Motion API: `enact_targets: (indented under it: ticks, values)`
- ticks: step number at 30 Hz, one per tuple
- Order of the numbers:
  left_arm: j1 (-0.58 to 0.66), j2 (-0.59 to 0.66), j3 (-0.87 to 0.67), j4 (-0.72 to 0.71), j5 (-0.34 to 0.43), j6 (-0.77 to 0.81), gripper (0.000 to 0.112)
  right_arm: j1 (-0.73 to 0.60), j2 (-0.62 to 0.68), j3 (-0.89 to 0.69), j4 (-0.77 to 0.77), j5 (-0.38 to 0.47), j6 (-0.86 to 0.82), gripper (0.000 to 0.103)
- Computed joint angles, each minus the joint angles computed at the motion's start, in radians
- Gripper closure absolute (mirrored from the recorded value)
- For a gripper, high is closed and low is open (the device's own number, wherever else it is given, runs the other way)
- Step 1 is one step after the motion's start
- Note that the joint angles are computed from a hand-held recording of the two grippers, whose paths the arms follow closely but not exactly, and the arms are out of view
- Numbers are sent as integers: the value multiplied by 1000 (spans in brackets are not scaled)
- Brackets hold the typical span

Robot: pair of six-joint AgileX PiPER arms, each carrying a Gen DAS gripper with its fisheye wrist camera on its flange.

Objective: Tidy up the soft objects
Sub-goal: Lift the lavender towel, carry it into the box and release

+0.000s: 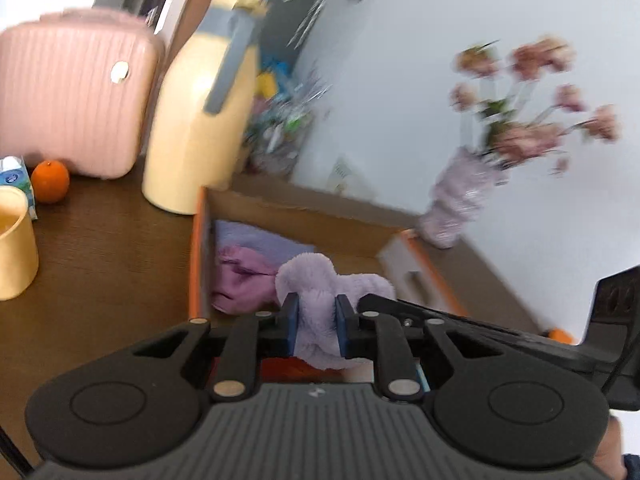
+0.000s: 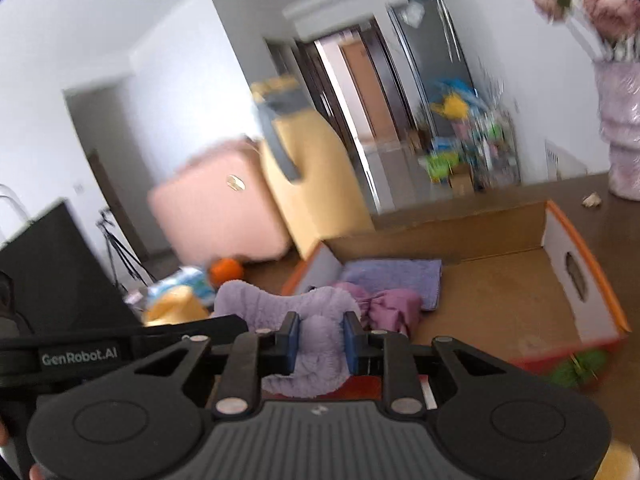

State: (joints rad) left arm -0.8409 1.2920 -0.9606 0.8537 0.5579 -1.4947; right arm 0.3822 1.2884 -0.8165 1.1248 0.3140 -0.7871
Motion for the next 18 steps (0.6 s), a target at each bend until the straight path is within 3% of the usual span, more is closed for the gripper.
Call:
enact_targets:
  ticks: [3, 7, 9, 11, 14, 18]
  values:
    - [95, 128, -75, -94, -12, 134, 92, -14, 198, -146, -75, 36, 91, 80]
    - [112, 219, -117, -83, 36, 159, 90, 38, 319, -204, -144, -23, 135, 77]
    - [110, 238, -122, -82, 54, 177, 90, 55, 357, -229, -264, -20, 249, 76]
    - [117, 231, -110, -100, 45, 189, 82, 49, 366, -233, -299, -2, 278, 71]
    - [109, 196, -98, -93, 59, 197, 75, 34, 326, -202, -284, -6, 254, 55]
    - [34, 132, -125, -37, 176, 171, 68, -6, 210, -173, -334, 23, 290, 51]
